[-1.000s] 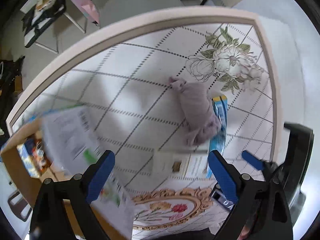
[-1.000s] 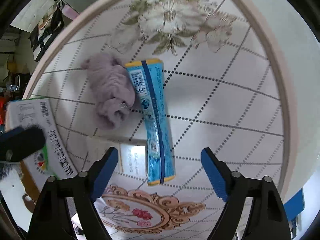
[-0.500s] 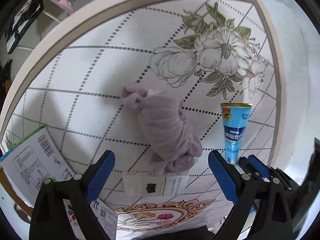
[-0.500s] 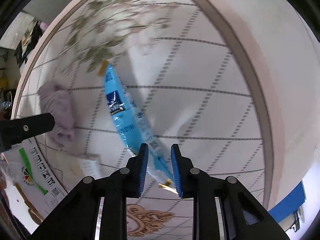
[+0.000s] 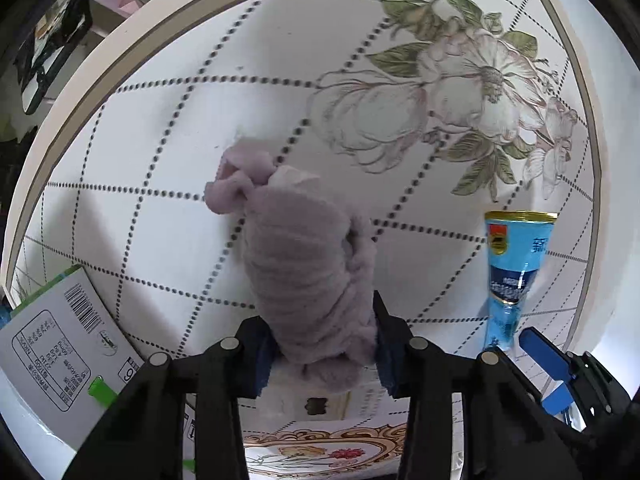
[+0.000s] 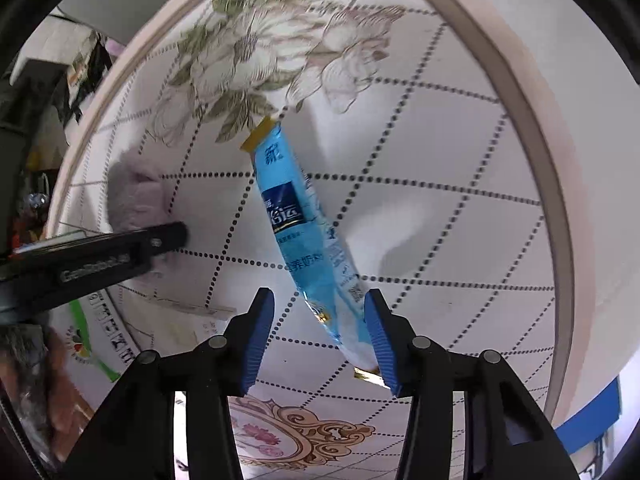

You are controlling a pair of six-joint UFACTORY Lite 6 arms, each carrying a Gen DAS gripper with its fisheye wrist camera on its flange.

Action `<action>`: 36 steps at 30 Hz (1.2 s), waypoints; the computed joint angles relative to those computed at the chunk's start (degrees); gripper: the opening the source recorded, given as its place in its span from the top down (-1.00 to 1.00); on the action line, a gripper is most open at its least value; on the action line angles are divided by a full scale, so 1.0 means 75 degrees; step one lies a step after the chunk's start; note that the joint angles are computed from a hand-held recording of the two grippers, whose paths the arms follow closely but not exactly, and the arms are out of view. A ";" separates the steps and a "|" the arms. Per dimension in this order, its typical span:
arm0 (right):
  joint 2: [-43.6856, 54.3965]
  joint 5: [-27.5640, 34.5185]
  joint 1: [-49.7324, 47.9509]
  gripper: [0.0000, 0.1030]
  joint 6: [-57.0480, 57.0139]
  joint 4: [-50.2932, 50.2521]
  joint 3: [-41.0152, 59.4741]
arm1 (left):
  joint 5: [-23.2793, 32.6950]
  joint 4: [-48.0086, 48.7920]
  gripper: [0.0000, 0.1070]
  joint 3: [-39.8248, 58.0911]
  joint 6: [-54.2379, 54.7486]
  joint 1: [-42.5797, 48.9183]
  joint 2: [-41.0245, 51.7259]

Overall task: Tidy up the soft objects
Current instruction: 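Grasp the blue tube pouch with the right gripper while the left grasps the lavender sock, then carry the pouch and sock into the box and open both grippers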

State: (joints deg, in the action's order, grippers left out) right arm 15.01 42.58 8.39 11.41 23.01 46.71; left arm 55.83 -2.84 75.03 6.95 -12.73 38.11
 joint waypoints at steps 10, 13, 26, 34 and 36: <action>0.0420 -0.0322 0.1496 0.56 0.2247 -0.1244 0.0192 | -0.0826 0.0002 0.47 -0.1716 0.0623 0.0783 -0.1209; -0.0052 -0.0314 0.1771 0.65 0.2420 -0.1079 -0.0127 | -0.0853 -0.0294 0.47 -0.2356 0.1177 0.1068 -0.2056; -0.3466 0.1766 0.3252 0.66 0.4029 -0.1342 0.0440 | 0.1767 -0.1190 0.47 -0.3559 0.4043 0.3435 -0.6806; -0.3386 0.3049 0.4838 0.66 0.5086 -0.1435 0.3340 | 0.4114 -0.1667 0.47 -0.0957 0.5562 0.6193 -0.6659; -0.2827 0.3115 0.5558 0.66 0.5621 -0.1524 0.4332 | 0.4813 -0.1652 0.47 0.0081 0.6378 0.7400 -0.6160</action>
